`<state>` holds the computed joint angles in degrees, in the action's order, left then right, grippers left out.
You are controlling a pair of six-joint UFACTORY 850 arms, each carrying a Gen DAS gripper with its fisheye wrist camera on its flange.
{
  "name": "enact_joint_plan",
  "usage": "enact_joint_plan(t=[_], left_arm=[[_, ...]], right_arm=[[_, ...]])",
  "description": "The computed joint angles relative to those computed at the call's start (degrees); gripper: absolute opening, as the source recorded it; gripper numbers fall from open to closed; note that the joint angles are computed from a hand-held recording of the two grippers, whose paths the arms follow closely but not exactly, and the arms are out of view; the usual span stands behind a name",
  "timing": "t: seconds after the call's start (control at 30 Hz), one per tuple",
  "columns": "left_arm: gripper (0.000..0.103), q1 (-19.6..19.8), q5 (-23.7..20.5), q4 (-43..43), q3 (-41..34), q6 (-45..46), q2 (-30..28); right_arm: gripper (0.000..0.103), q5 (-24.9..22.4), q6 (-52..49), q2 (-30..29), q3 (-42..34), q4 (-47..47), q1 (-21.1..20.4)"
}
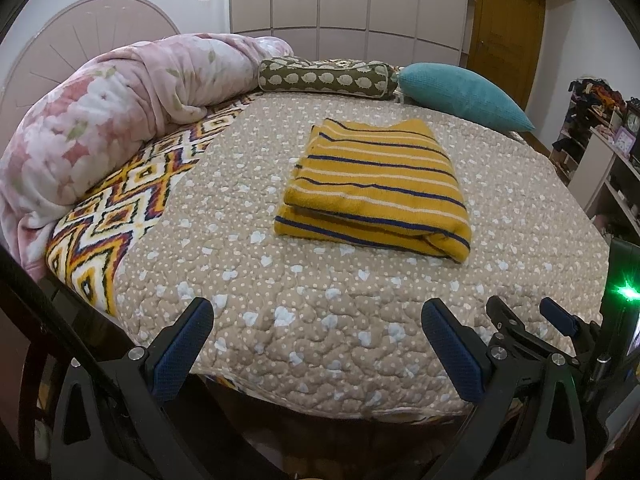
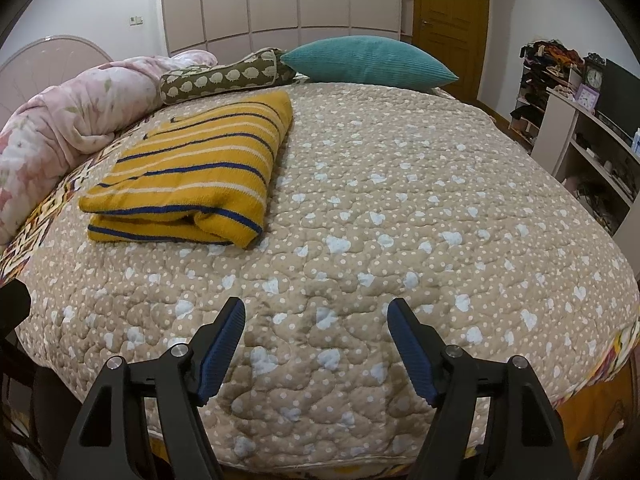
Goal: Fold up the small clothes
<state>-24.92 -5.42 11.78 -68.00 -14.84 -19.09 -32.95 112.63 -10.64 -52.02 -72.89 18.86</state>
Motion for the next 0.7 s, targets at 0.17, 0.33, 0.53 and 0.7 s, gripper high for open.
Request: enact_joint_plan(t=[0.17,0.33,0.53,0.7], left_arm=[[0.103,0.07,-0.44,-3.42,-0.25,3.29,-0.31],[0.103,0.22,-0.92,-7.0,-0.55,6.79,-0.68],[0.103,0.41,-1.29,-10.59,-0.73,10.07,-0.93],[0.103,0.56,-1.27,-15.54,-0.69,14.87,-0.95]], right_arm=[[0.078,0.14,-0.36,-0.15,-0.01,0.15,-0.01],[0.079,0.03,-0.58,-0.27,-0.06,0.27,0.09],[0.079,0.43,-1.56,-0.69,-0.21,0.91,-0.03],[0.079,0.4,-1.92,-0.93,-0.35,1.03,-0.03]])
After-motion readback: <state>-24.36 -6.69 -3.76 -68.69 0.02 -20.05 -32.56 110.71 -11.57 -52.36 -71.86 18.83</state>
